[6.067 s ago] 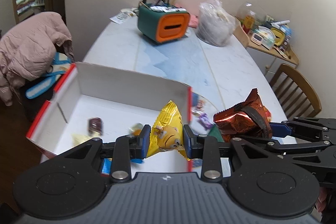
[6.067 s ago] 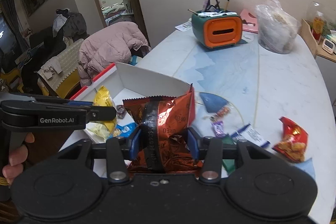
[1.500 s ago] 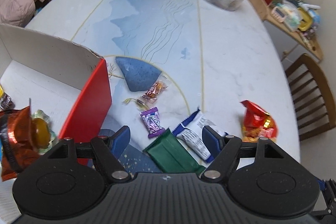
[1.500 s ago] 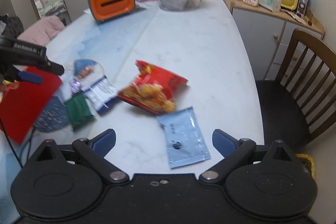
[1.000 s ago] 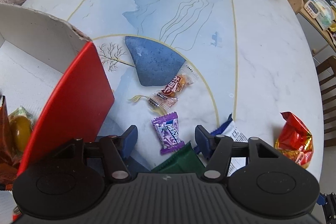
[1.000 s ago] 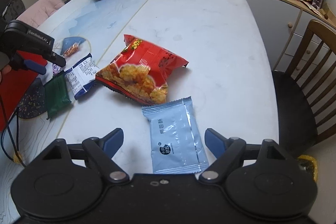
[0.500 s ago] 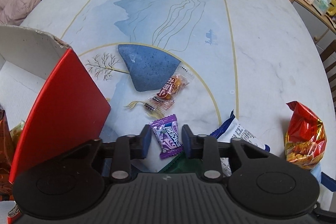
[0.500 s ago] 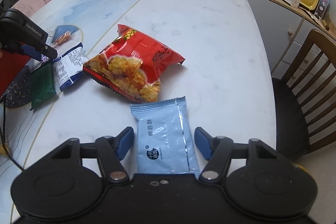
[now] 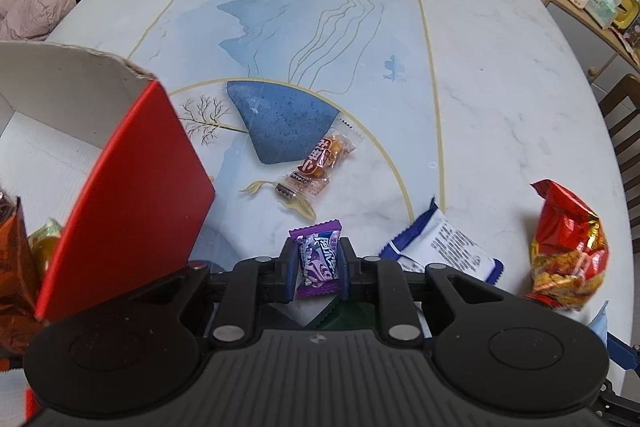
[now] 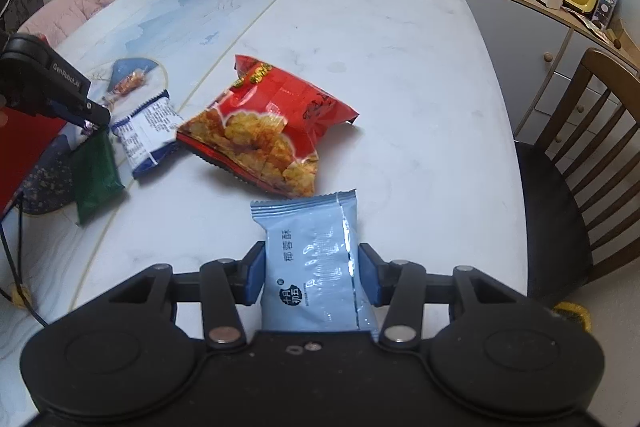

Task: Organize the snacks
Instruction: 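Carry the light blue packet in the right tool while the left tool carries the purple candy into the box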

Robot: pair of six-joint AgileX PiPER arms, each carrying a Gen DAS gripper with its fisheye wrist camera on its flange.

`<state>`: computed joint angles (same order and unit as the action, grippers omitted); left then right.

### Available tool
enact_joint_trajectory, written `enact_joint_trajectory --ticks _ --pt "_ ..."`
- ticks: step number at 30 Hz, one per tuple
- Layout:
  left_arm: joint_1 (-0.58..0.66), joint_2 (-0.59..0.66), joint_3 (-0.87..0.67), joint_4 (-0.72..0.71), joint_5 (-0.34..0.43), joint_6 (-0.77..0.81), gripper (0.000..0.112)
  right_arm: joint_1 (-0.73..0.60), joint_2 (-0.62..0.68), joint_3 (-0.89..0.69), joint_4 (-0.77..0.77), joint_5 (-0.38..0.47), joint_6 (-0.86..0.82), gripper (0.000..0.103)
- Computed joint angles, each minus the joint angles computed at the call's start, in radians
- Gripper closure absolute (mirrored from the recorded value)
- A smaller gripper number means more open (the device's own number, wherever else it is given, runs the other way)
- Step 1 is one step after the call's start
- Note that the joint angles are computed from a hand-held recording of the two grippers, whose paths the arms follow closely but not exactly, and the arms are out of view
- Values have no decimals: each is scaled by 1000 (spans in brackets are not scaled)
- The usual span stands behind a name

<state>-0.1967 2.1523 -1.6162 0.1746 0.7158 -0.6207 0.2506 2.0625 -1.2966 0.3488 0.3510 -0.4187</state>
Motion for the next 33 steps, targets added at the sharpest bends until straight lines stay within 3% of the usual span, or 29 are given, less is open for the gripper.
enact_joint_trajectory --ticks 13,22,33 --pt "3 -195 190 -59 -41 50 93 38 -183 109 37 23 29 57" --pt "17 -384 333 -129 -58 140 93 114 -289 121 -37 66 157 57" --pt "100 -607 446 -253 -1 329 93 245 -353 68 -148 119 335 57"
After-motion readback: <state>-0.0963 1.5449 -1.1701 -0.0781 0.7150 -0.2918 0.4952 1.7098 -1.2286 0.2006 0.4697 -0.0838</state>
